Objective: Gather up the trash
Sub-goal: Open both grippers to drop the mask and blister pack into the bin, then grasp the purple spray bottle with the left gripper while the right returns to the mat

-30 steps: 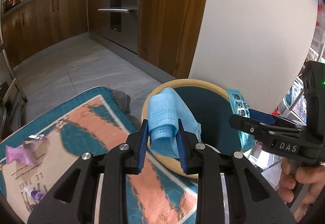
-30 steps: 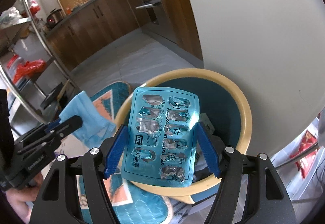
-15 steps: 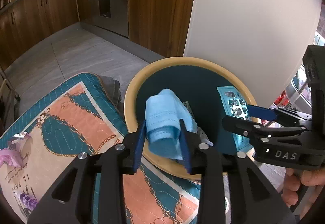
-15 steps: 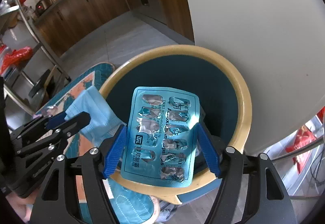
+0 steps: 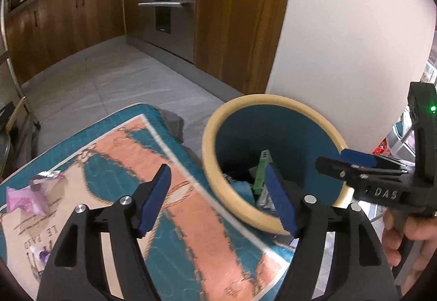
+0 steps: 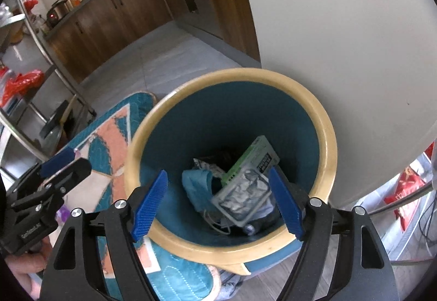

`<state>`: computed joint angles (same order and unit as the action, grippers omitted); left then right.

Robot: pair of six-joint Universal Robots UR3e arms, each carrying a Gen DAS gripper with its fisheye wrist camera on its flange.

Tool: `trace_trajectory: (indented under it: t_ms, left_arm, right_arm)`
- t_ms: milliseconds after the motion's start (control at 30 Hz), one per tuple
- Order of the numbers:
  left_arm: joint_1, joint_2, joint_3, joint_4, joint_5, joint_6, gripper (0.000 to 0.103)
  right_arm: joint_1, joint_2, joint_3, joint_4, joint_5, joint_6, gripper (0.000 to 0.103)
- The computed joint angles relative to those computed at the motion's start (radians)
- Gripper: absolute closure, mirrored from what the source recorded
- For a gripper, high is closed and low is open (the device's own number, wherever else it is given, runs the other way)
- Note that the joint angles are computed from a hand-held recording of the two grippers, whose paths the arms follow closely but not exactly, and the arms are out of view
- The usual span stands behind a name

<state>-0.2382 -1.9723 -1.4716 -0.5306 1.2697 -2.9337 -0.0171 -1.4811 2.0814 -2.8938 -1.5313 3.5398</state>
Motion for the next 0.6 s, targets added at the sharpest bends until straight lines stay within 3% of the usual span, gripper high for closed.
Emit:
trace_trajectory:
  t_ms: [67,600]
  left_arm:
    - [0.022,0.032,-0.028,-0.003,0.003,0.006,0.027]
    - [0.315,0.315,-0.303,-0.062,-0.02,0.102,0.026]
  right_arm:
    - [0.018,0.005,-0.014,-0.01,-0.007,0.0,0.025]
    - [0.179,0.122,-0.191,0.011,-0.031,-0.018,0.023]
